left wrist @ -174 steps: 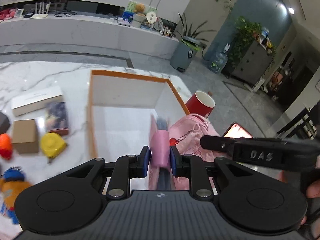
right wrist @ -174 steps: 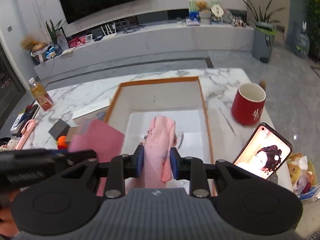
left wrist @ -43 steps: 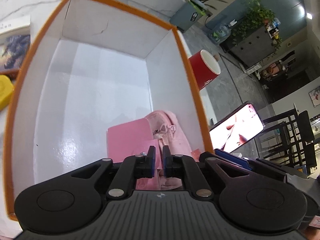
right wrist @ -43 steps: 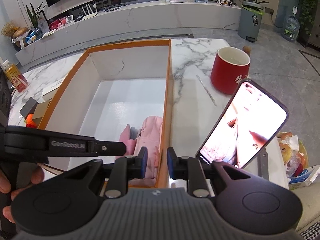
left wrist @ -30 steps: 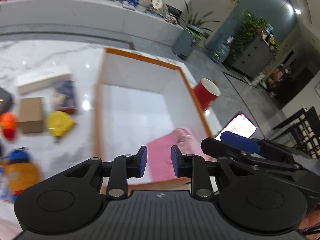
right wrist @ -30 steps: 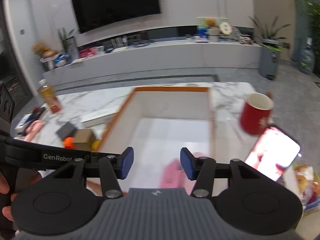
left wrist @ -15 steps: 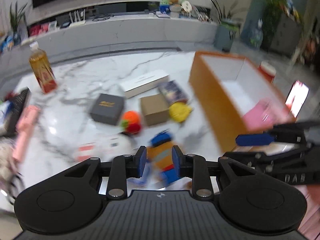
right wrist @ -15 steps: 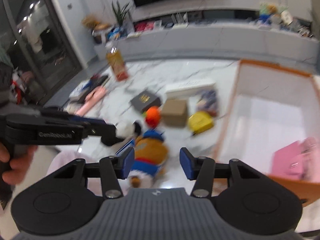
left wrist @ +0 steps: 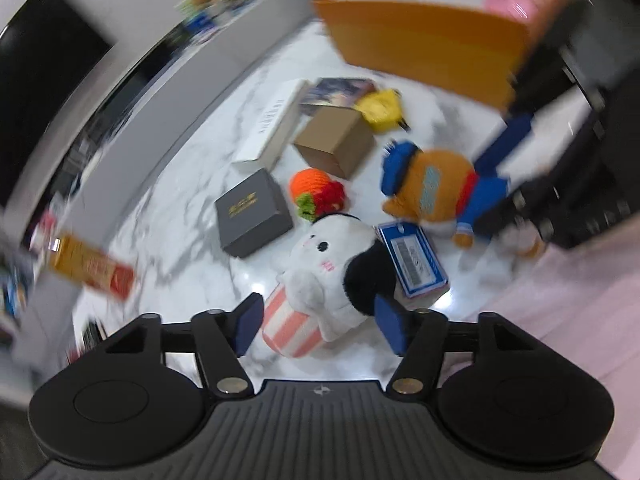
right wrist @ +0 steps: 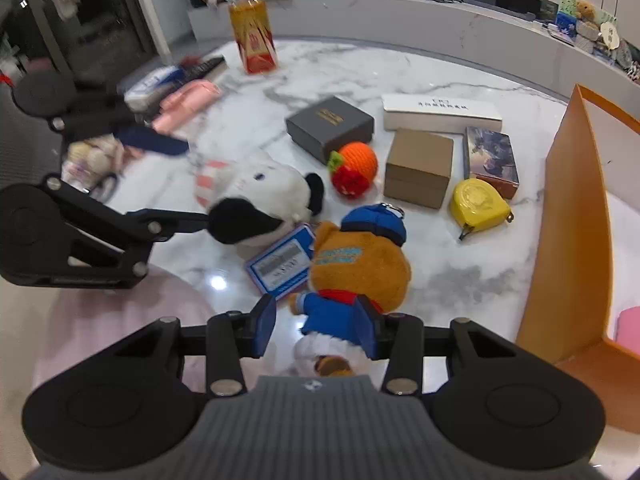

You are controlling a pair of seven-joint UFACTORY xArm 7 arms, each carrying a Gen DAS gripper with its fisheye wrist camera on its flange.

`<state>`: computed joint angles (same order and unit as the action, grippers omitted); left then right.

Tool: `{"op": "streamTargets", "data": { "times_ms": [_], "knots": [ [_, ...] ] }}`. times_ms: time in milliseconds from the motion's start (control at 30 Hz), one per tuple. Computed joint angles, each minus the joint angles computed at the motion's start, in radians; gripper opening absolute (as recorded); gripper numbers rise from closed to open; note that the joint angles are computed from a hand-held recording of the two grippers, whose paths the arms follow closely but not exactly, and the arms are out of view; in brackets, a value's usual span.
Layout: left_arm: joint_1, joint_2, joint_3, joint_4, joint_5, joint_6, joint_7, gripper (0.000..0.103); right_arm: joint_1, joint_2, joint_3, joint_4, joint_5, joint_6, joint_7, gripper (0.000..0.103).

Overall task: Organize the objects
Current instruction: 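Move the right tool back toward the plush toys on the table, then grasp the white plush toy with the left gripper while the right grasps the bear keychain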

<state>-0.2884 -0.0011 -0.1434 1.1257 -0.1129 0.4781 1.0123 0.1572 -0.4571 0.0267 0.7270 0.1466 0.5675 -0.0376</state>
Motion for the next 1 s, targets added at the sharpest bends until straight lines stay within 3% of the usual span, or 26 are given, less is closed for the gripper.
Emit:
{"op": "streamTargets", "data": {
  "times_ms": [67, 200, 333, 467, 667, 733, 767, 800, 900, 1000],
  "knots": [
    [0.0, 0.025, -0.001, 0.017, -0.047, 0.005, 0.082, 0.078, -0.019, 0.021, 0.021, 0.007, -0.039, -0.004, 0.019, 0.046],
    [0.005, 0.084, -0.01, 0.081, -0.037, 0.058, 0.109, 0.083, -0.047, 0.047, 0.037, 0.021, -0.104, -0.007, 0.045, 0.044],
    [0.006, 0.134, -0.018, 0.144, -0.018, 0.124, 0.124, 0.084, -0.047, 0.072, -0.002, 0.046, -0.063, 0.008, 0.043, 0.043],
    [-0.013, 0.165, -0.01, 0.15, 0.081, 0.082, 0.047, 0.086, -0.084, 0.09, 0.001, 0.068, -0.089, 0.001, 0.08, 0.041],
    [-0.055, 0.18, 0.022, 0.101, 0.323, -0.044, -0.126, 0.087, -0.108, 0.076, 0.026, 0.069, -0.166, -0.037, 0.117, 0.041],
    [-0.068, 0.191, 0.042, 0.098, 0.406, -0.075, -0.207, 0.082, -0.104, 0.073, 0.044, 0.063, -0.198, -0.06, 0.113, 0.041],
    [-0.078, 0.196, 0.058, 0.094, 0.464, -0.098, -0.263, 0.073, -0.099, 0.079, 0.051, 0.065, -0.212, -0.063, 0.108, 0.042],
    [-0.092, 0.202, 0.076, 0.1, 0.481, -0.103, -0.289, 0.073, -0.097, 0.089, 0.061, 0.071, -0.228, -0.056, 0.108, 0.043],
    [-0.049, 0.212, 0.034, 0.145, 0.39, -0.037, -0.319, 0.071, -0.121, 0.126, 0.109, 0.09, -0.323, -0.03, 0.172, 0.046],
    [-0.036, 0.216, 0.022, 0.19, 0.303, 0.045, -0.382, 0.07, -0.152, 0.142, 0.159, 0.078, -0.481, -0.05, 0.26, 0.058]
  ]
}}
